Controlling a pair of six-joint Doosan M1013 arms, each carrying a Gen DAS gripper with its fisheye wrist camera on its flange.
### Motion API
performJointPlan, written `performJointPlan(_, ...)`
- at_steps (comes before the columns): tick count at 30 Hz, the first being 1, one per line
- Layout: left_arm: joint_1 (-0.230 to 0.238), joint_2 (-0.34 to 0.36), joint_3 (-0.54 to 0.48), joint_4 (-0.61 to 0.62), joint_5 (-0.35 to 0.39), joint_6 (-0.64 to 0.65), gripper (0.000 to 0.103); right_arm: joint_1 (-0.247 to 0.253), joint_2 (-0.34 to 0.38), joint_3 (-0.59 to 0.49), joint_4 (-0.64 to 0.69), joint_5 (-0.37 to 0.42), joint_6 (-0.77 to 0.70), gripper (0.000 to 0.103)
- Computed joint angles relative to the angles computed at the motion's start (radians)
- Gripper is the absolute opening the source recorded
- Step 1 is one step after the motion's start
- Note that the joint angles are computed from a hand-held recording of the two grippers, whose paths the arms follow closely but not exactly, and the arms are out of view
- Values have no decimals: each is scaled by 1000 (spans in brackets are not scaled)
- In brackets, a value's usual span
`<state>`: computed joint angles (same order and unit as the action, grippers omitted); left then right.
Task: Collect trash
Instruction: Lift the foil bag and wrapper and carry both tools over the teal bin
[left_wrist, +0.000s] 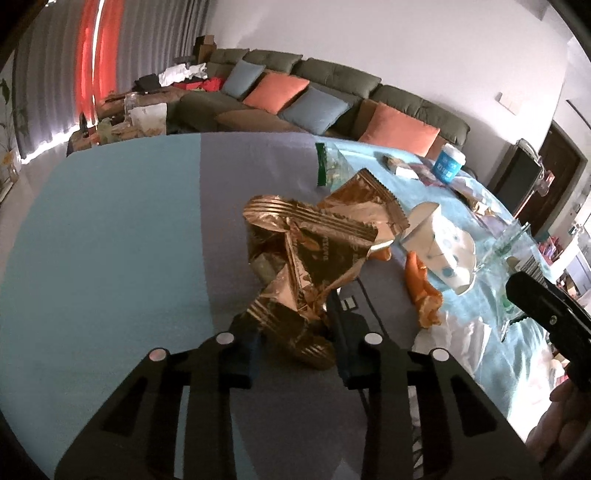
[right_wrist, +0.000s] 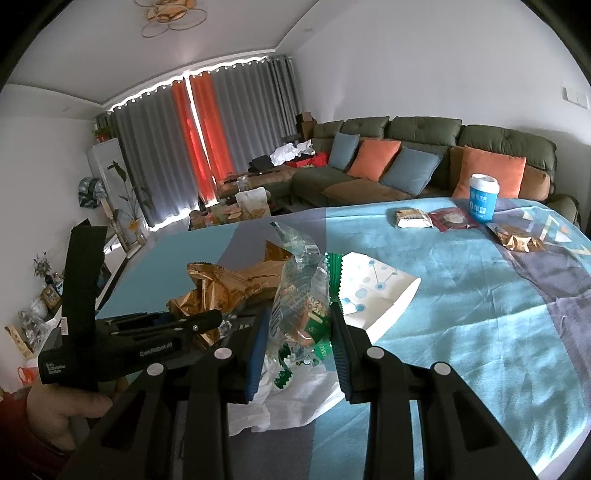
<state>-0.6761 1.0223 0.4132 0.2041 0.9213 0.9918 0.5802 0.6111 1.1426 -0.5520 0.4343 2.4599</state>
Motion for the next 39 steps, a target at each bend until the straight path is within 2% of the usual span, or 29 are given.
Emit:
performJointPlan(8, -5, -123, 218, 92, -156, -110, 24, 5, -5, 1, -33, -17, 10, 31)
performJointPlan(13, -12, -209, 352, 252, -227, -251, 24, 13, -12, 5, -75, -38, 24, 31)
performJointPlan(18, -27, -286, 465, 436, -253, -400, 24, 22, -13, -5, -87, -66, 7, 31)
performJointPlan(24, -36, -368, 584, 603, -260, -568, 24, 35, -2, -35, -40, -107, -86, 30)
performJointPlan(31, -41, -449, 702, 767, -234, -746, 24, 50, 24, -88, 149, -145, -323, 30)
performJointPlan(34, -44, -477, 741, 822, -207, -810, 24, 57, 41, -122, 294, -153, -488, 30)
performJointPlan(37, -49, -507, 782, 874, -172, -877, 24, 61, 62, -165, 505, -149, -705, 30)
performJointPlan(39, -52, -528, 811, 903, -146, -918, 24, 68, 75, -192, 581, -145, -799, 30)
